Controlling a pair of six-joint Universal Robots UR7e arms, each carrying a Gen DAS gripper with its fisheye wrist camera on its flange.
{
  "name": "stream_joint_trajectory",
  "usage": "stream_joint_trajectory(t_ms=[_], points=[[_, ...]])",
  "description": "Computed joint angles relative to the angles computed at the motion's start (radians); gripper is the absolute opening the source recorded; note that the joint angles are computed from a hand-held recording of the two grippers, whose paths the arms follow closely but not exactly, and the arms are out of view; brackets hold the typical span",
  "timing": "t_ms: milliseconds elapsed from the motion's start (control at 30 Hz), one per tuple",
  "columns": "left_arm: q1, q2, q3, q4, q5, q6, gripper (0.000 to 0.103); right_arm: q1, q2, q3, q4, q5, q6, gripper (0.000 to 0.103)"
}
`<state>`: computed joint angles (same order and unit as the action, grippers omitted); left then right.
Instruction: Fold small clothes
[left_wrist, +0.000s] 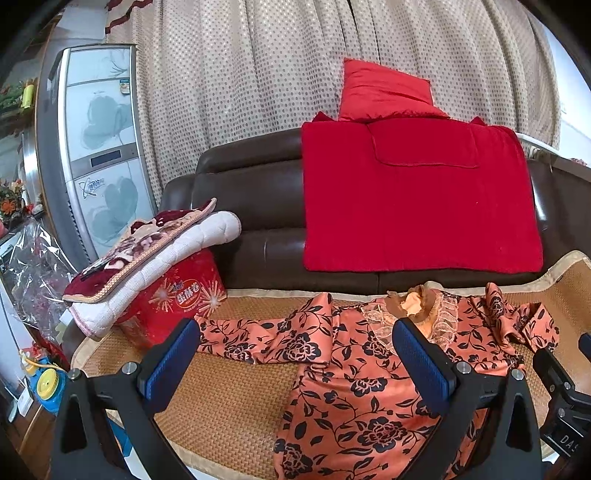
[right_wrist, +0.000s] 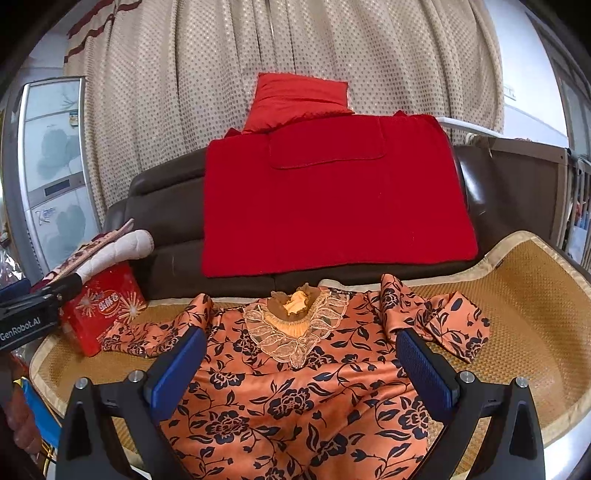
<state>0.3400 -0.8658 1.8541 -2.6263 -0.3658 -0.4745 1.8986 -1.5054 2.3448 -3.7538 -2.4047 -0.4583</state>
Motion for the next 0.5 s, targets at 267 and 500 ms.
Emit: stream_joint_trajectory(t_ms=[267, 500], points=[[0.038, 0.070, -0.053, -0.062, -0.030, 0.064, 0.103, -0.075, -0.021, -0.015, 0.039, 0.052, 0.030, 0.103], [0.100, 0.228, -0.177, -0.218, -0.072, 0.214, 0.103, -0.237, -0.074, -0.033, 0.070, 0.161, 0.067, 0.103]])
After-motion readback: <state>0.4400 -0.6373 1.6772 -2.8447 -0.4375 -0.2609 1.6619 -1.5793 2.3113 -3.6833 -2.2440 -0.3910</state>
